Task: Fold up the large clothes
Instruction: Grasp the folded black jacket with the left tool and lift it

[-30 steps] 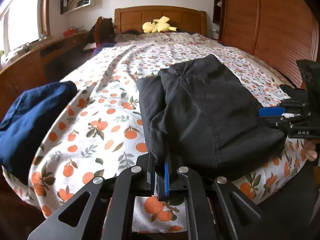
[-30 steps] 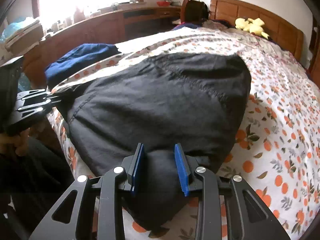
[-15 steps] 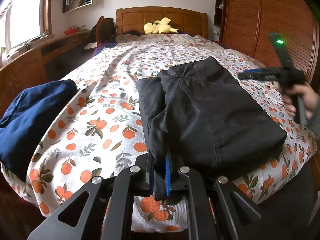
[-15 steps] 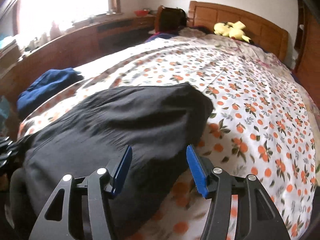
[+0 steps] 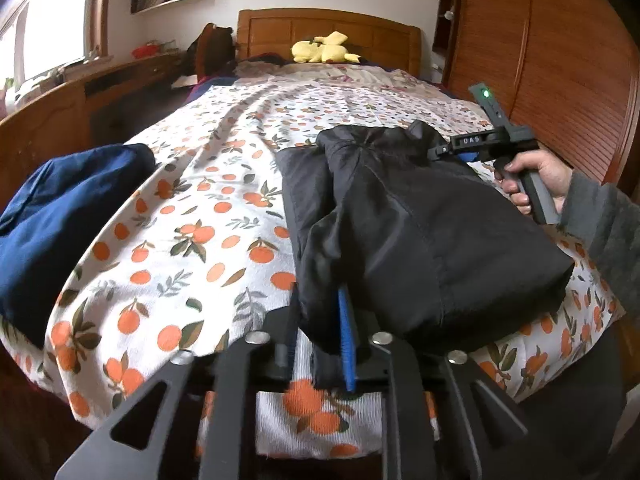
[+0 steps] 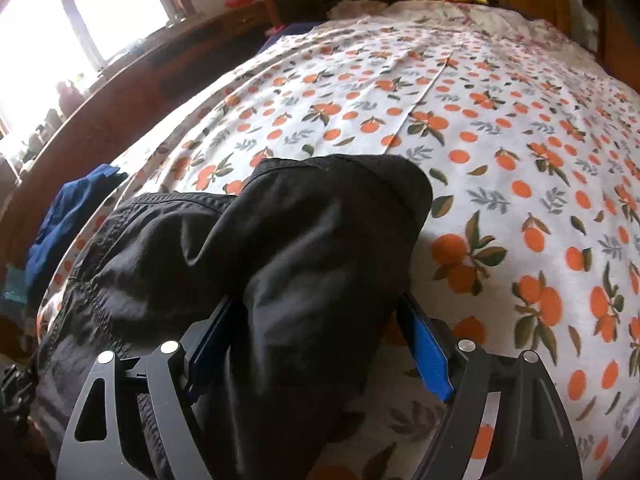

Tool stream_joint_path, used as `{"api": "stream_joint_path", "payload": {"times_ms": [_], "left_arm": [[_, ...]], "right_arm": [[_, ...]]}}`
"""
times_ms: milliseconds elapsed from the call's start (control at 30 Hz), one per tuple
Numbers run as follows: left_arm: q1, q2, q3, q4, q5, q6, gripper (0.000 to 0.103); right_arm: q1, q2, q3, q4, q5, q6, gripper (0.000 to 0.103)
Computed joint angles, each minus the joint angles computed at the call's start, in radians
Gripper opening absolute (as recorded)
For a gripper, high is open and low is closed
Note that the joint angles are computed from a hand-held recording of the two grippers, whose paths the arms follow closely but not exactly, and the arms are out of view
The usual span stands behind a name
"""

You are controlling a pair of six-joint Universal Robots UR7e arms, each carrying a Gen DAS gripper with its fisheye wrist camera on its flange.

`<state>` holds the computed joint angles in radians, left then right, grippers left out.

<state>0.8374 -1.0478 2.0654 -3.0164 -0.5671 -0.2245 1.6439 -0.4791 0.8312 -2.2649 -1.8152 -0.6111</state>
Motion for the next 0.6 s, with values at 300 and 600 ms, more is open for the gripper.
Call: {"api": "stream_joint_path", "payload": {"times_ms": [300, 600], "left_arm": [[-0.026, -0.054, 0.074, 0.069, -0.020, -0.112, 0.052], [-0.004, -0.025, 0.050, 0.092, -0.035, -0.118, 0.052]], "right_arm": [[-0.003, 0.009, -0.008, 0.020, -0.003, 0.014, 0.076], [0.006, 0.019, -0.005, 0.025, -0.031, 0.015, 0.076]]}}
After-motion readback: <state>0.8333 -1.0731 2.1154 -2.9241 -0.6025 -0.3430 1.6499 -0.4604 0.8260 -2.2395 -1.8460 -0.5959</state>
